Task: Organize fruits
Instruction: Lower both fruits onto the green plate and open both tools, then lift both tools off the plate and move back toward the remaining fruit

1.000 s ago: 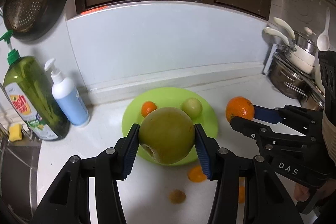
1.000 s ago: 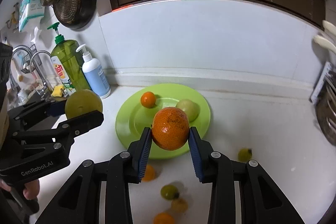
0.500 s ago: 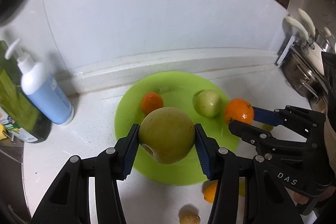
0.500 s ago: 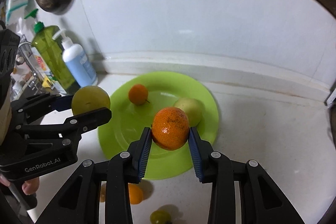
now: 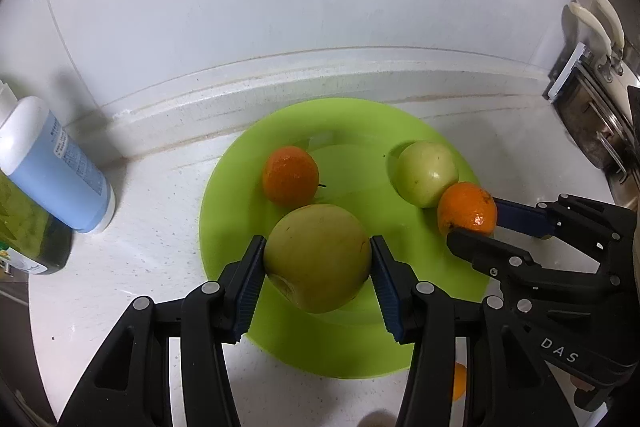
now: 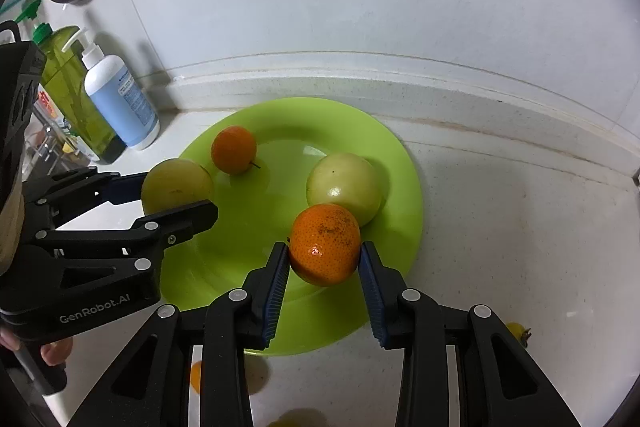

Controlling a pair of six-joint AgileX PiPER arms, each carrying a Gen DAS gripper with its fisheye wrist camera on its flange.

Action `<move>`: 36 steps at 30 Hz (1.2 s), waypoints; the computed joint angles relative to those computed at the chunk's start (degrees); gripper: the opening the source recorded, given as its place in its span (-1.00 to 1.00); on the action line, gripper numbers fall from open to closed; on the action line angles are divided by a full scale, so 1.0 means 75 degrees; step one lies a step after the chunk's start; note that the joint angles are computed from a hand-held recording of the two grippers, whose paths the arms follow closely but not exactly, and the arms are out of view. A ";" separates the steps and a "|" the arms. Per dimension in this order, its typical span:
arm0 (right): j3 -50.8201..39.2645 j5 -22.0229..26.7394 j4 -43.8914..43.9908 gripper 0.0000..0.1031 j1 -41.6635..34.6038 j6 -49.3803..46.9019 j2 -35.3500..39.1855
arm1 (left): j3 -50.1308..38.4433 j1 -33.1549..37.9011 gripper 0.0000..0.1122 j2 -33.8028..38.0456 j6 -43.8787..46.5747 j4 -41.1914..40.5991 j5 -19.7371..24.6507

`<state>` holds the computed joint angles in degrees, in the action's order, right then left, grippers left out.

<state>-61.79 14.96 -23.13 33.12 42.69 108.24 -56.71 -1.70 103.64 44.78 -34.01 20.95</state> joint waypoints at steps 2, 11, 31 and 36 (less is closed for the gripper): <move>-0.0071 0.0024 0.0051 -0.28 0.0001 -0.0076 0.0034 | -0.0004 -0.0018 -0.09 0.0055 0.0180 -0.0238 -0.0007; 0.0161 -0.0176 0.0243 -0.16 -0.0043 -0.0130 -0.0132 | 0.0553 -0.0129 0.06 -0.0585 0.0366 -0.0334 -0.0594; 0.2269 0.1707 -0.5662 0.26 0.1848 0.6679 -0.2966 | 0.3284 0.0216 0.49 -0.4864 0.1210 -0.0897 -0.0998; 0.2606 0.2818 -0.5991 0.27 0.2807 0.7596 -0.3385 | 0.3687 0.0592 0.53 -0.5643 0.1823 -0.1261 -0.0651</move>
<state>-42.24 36.10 -68.06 54.17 99.66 82.85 -29.06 2.74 61.32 58.46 -43.46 16.07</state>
